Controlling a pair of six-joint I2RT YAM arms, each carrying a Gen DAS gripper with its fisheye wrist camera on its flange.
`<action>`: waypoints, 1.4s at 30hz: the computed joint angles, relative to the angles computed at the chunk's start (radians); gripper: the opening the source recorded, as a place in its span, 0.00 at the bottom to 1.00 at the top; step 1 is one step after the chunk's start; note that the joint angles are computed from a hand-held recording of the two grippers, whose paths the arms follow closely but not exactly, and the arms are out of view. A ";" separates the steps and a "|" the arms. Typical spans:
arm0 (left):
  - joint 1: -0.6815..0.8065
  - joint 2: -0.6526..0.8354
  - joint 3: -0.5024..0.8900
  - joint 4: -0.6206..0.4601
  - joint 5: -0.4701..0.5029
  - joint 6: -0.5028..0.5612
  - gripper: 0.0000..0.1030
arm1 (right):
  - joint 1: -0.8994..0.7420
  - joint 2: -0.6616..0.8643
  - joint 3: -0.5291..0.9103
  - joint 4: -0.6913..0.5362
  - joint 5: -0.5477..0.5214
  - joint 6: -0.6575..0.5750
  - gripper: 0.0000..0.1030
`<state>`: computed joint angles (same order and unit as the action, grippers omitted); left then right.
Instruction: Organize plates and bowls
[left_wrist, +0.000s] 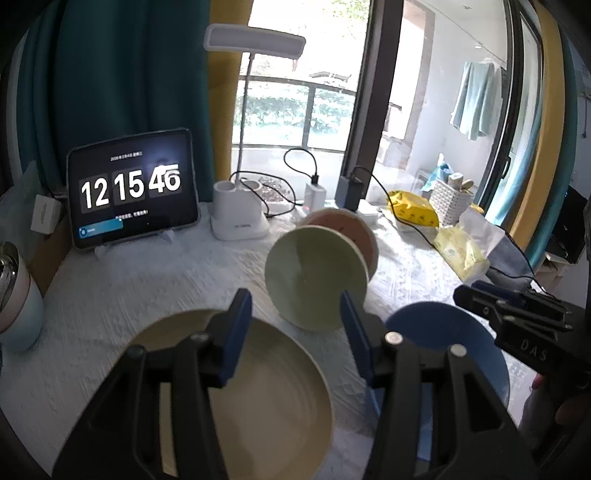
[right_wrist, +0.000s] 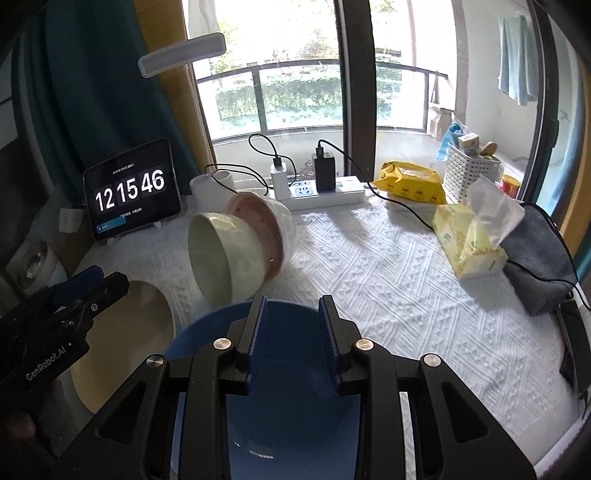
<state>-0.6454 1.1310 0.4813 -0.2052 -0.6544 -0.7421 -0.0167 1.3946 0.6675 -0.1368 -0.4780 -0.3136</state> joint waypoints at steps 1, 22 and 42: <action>0.011 -0.003 -0.002 0.004 0.006 0.009 0.51 | 0.008 0.004 0.005 0.002 0.004 0.004 0.29; 0.230 -0.062 -0.037 0.076 0.127 0.158 0.60 | 0.189 0.089 0.092 0.029 0.094 0.079 0.30; 0.402 0.083 -0.022 0.215 0.309 0.216 0.61 | 0.287 0.236 0.193 0.033 0.139 0.094 0.30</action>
<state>-0.2431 1.2136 0.4594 0.0100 -0.3451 -0.5261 0.2706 1.6308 0.8603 -0.1039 -0.3392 -0.2195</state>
